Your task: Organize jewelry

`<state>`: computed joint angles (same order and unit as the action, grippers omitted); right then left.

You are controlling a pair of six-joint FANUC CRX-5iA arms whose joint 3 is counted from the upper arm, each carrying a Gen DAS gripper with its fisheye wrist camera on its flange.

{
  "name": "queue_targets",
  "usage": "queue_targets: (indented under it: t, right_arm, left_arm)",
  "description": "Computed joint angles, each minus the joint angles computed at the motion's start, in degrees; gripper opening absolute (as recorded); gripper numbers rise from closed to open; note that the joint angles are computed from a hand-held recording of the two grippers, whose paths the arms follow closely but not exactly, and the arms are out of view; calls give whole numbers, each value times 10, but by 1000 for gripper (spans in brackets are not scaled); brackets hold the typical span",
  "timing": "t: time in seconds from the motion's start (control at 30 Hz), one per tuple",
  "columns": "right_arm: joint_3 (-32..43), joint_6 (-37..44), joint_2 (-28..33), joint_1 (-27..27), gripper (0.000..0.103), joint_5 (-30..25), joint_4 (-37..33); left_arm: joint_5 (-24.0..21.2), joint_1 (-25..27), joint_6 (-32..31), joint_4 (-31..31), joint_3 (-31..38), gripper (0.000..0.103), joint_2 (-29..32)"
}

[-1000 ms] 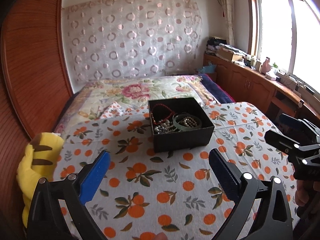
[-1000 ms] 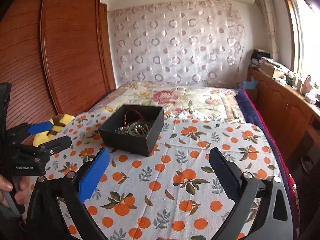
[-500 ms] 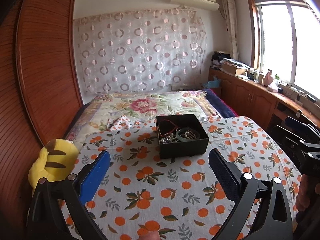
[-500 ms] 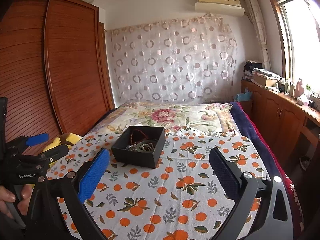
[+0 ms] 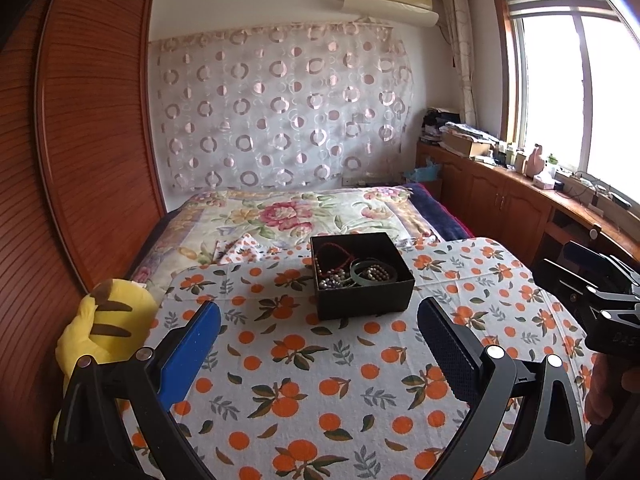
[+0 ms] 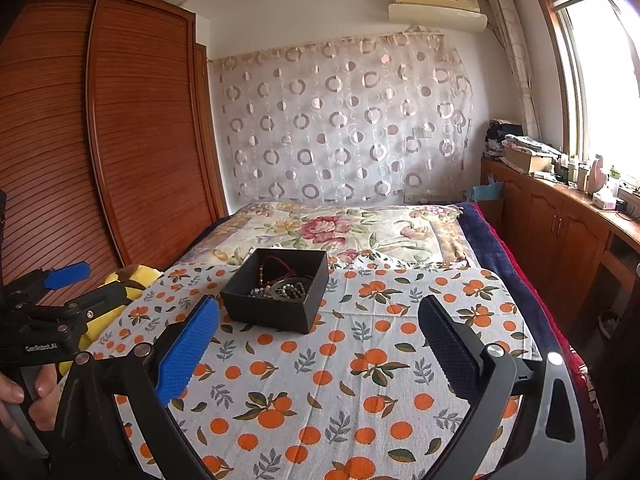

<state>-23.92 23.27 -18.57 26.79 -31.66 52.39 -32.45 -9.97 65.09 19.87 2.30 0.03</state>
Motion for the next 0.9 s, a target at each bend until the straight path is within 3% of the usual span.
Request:
queue_targets:
  t: [0.9]
  right_arm:
    - [2, 3, 2, 0, 100, -1, -4]
  left_arm:
    - [1, -1, 0, 0, -1, 95, -1]
